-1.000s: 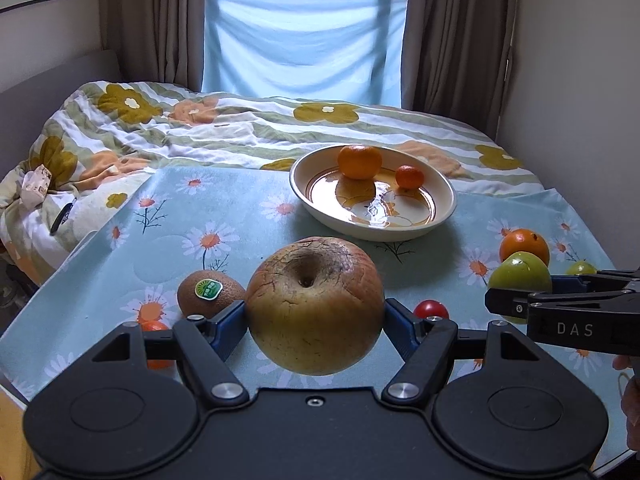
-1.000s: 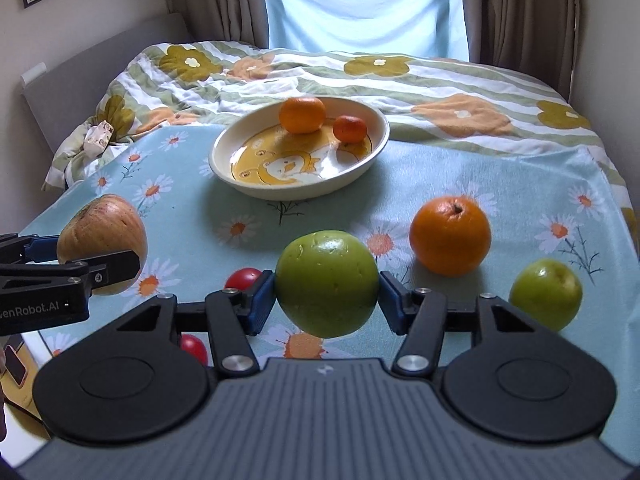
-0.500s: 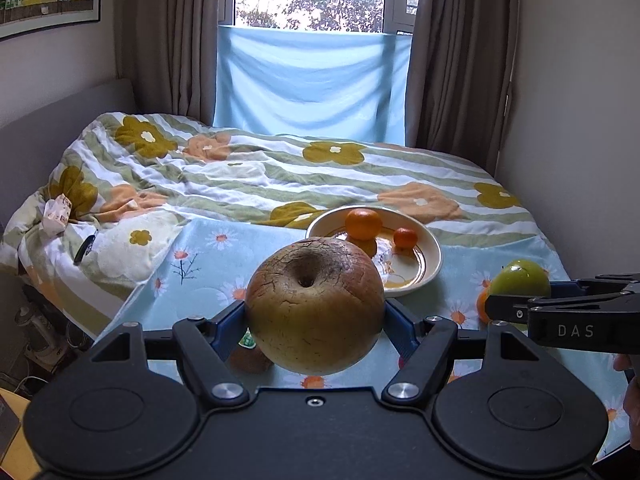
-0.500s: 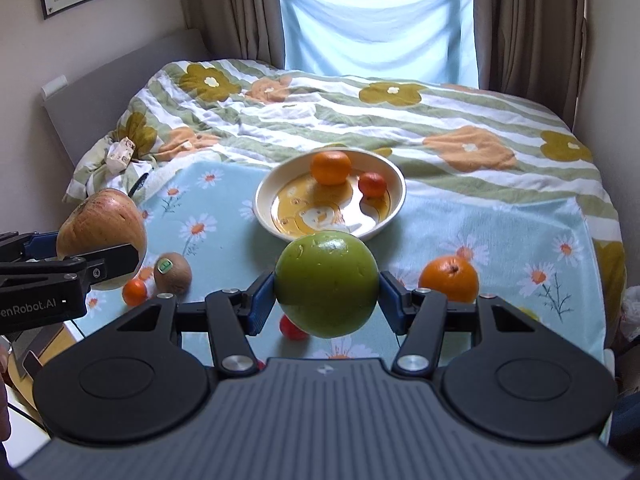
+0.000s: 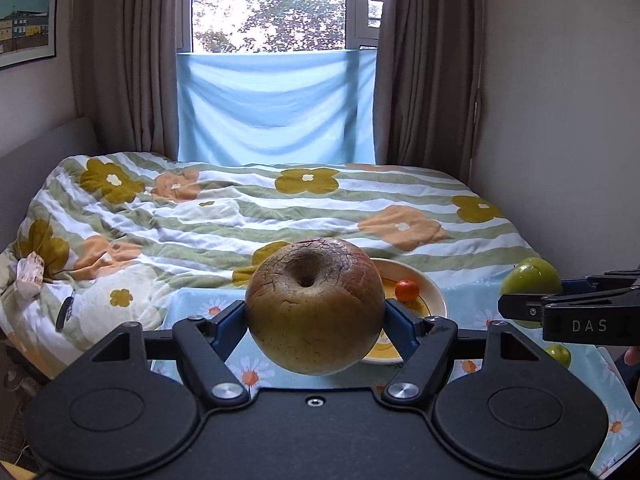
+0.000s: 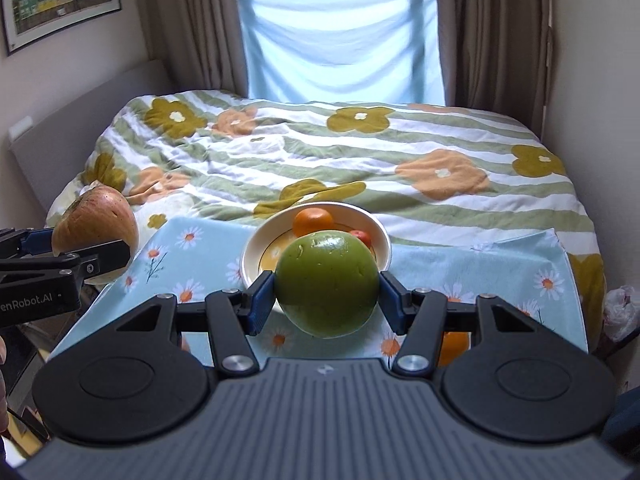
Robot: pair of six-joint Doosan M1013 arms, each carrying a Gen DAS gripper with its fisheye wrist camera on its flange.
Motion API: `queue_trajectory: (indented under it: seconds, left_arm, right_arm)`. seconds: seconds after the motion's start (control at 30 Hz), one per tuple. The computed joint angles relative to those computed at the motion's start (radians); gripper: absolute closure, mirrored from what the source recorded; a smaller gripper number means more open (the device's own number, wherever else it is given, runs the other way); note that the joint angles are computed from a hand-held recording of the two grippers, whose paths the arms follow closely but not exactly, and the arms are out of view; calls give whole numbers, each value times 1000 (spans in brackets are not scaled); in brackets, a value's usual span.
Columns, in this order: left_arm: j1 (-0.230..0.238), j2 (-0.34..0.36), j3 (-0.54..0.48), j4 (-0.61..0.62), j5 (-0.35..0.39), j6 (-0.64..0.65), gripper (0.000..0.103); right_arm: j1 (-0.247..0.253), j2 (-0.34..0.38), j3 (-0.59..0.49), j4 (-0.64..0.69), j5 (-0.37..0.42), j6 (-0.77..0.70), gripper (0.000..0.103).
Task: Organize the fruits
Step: 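Carry the apple to the bowl with the left tool while the right tool carries the green apple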
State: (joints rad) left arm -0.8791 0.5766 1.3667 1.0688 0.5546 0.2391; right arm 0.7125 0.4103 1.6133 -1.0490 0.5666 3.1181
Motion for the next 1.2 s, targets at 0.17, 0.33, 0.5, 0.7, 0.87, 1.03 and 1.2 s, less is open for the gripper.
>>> queue_trajectory:
  seconds: [0.17,0.33,0.5,0.7,0.87,1.03,1.2]
  left_arm:
    - [51,40,-57,-142,-93,206,26]
    - [92,100,-137,-363,-138,480,26]
    - [121,164,-219,-576,-138,736,26]
    - [138,242,-321,-737,-96,952,26]
    - [145,298,-391,-811,-47,1077,26]
    - [145,335,-433,-843,-4,1154,26]
    - [141,351,-449,-862,14,1224,26]
  right_arm:
    - [-9,59,-82,39,66,3,33]
    - [-23,119,-155,55,114,24,33]
    - [-37,168,-213,81,158,29,33]
    - [-55,208,-255,124,189,25,33]
    - [-65,234,-279,165,207,6,33]
    - [-67,249,-291,190,225,2,33]
    - [-72,255,-293,208,236,0,33]
